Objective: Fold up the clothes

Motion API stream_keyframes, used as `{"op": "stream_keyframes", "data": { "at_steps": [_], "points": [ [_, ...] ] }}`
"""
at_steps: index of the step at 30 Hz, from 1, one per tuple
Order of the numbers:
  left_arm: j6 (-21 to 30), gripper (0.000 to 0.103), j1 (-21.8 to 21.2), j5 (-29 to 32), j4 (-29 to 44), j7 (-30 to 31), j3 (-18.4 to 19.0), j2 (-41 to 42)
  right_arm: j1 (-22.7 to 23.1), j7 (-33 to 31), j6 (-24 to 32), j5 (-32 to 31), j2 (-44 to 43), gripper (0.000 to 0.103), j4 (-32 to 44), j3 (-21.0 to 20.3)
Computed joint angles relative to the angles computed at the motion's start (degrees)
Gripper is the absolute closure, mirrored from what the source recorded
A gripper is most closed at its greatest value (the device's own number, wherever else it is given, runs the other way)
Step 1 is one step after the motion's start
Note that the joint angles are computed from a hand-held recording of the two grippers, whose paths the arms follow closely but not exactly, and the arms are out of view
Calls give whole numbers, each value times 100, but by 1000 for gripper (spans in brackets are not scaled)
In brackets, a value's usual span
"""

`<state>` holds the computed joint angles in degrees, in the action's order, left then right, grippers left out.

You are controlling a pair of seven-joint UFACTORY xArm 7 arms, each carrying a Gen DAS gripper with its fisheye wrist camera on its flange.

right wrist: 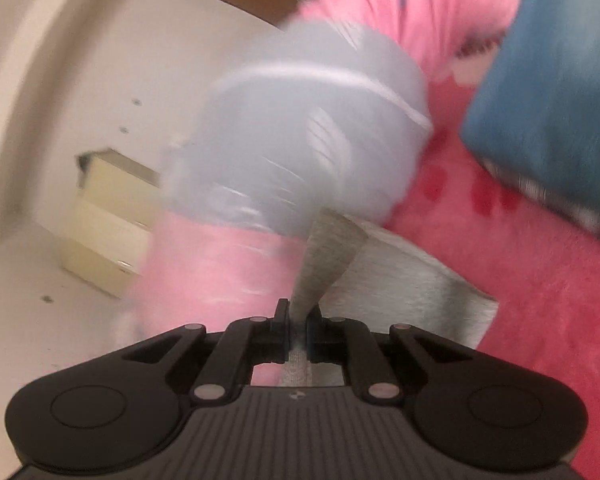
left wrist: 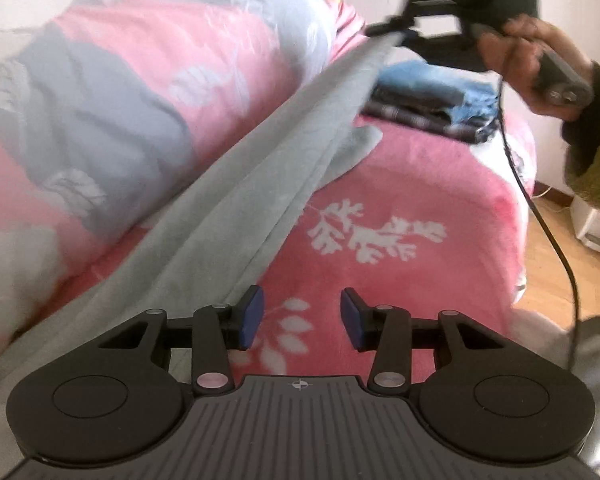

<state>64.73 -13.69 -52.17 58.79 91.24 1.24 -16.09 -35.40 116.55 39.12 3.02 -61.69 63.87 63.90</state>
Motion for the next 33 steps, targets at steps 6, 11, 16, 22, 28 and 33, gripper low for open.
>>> {"op": "stream_keyframes", "data": {
  "at_steps": [6,11,16,22,28,33],
  "points": [
    [1415,60,463,109,470,-531,471,177,733,897,1605,618,-833,96,417,185],
    [1527,60,777,36,667,-930,346,472,882,1554,2559,1632,-1167,93,738,646],
    [1151,60,848,-173,814,-1483,151,771,735,1248,3752,1732,-1189,83,1321,483],
    [784,60,877,-257,836,-1553,1,913,227,-705,4355,1135,-846,59,1900,141],
    [115,60,790,-219,563,-1313,-84,802,-167,-2733,2841,1336,-307,43,845,231],
    [-190,60,725,-139,444,-1006,-67,813,-118,-2746,1817,1643,271,43,-176,290]
  ]
}}
